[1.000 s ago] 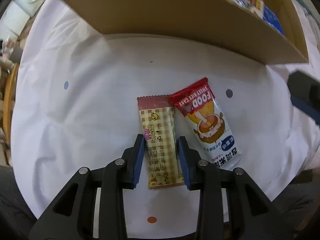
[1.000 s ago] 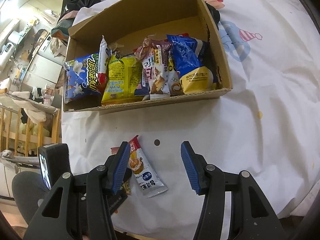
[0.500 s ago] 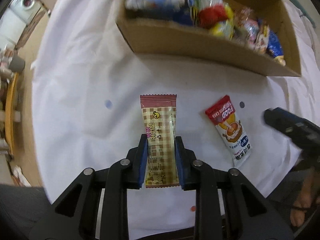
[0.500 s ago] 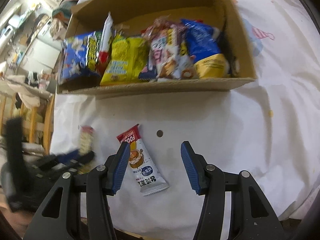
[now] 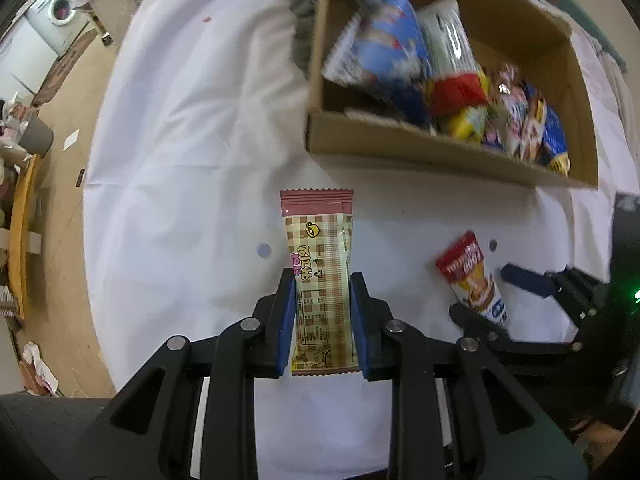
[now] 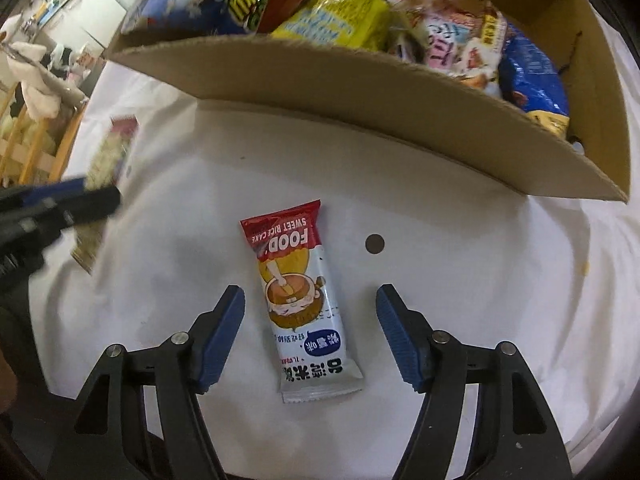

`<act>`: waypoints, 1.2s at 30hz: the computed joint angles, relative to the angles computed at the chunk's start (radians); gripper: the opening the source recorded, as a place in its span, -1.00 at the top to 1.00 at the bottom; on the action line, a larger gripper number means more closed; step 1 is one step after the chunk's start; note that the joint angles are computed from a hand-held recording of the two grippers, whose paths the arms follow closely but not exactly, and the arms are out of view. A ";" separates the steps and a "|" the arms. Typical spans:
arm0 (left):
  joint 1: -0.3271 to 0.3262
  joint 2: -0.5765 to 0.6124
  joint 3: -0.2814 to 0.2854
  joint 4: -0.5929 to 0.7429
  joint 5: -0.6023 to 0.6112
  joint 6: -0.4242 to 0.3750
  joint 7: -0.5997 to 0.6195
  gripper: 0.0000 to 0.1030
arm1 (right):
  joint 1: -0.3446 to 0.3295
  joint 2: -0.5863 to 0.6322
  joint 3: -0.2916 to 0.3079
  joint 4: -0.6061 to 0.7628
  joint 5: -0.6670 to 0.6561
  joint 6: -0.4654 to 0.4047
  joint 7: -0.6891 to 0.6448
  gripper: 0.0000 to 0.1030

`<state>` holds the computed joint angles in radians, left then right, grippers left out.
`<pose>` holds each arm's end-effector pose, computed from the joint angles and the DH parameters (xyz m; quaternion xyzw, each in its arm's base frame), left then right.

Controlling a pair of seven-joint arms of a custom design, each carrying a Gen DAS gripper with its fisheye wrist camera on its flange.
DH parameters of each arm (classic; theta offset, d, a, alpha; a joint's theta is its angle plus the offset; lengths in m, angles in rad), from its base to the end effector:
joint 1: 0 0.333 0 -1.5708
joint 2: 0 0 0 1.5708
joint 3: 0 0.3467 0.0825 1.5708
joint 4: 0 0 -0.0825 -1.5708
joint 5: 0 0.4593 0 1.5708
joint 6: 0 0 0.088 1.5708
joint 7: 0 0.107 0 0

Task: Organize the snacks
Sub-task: 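Grasp the red-white FOOD rice cake packet with the right tool while the left tool holds the pastry bar, then carry both snacks into the box and open both tools to release them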

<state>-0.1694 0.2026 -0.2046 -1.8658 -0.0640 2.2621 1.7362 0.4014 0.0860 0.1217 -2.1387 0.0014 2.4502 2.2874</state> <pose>0.6535 -0.2512 0.4241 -0.5091 0.8538 -0.1058 0.0257 0.5516 0.3173 0.3732 -0.6304 0.7680 -0.0130 0.1122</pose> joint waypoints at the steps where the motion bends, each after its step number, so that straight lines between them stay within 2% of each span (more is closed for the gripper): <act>1: 0.003 -0.001 0.000 0.000 -0.010 0.002 -0.002 0.57 | 0.002 0.006 0.000 0.009 -0.011 -0.011 0.002 -0.37; 5: 0.008 0.000 0.002 0.005 -0.022 -0.006 -0.002 0.57 | 0.017 0.035 -0.002 0.048 -0.093 -0.047 0.019 -0.30; 8: -0.001 -0.005 0.002 -0.008 0.003 0.015 -0.013 0.57 | 0.023 0.041 -0.001 0.058 -0.115 -0.045 0.018 0.13; 9: -0.001 -0.007 0.002 -0.011 0.008 0.019 -0.012 0.57 | 0.022 0.040 -0.001 0.059 -0.110 -0.044 0.010 0.37; 11: -0.006 -0.005 -0.001 -0.016 0.012 0.033 -0.018 0.57 | 0.011 0.018 0.004 0.034 -0.052 0.004 -0.043 0.37; 14: -0.007 -0.012 0.000 -0.027 0.016 0.047 -0.023 0.57 | 0.008 -0.011 0.003 0.003 -0.027 0.072 -0.035 0.37; 21: 0.002 -0.041 0.000 -0.056 -0.005 0.080 -0.008 0.57 | 0.002 -0.036 0.000 -0.007 -0.034 0.087 -0.020 0.37; 25: 0.002 -0.088 -0.002 -0.112 -0.010 0.168 0.021 0.57 | -0.002 -0.095 0.003 -0.083 -0.024 0.129 -0.010 0.37; 36: -0.003 -0.144 -0.001 -0.190 -0.031 0.309 0.083 0.57 | -0.019 -0.188 0.012 -0.170 -0.036 0.190 0.041 0.37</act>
<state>-0.1723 0.0590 -0.2052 -2.0562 -0.0952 2.5708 1.8187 0.3828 -0.1021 0.1341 -2.3090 -0.0346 2.6399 2.3285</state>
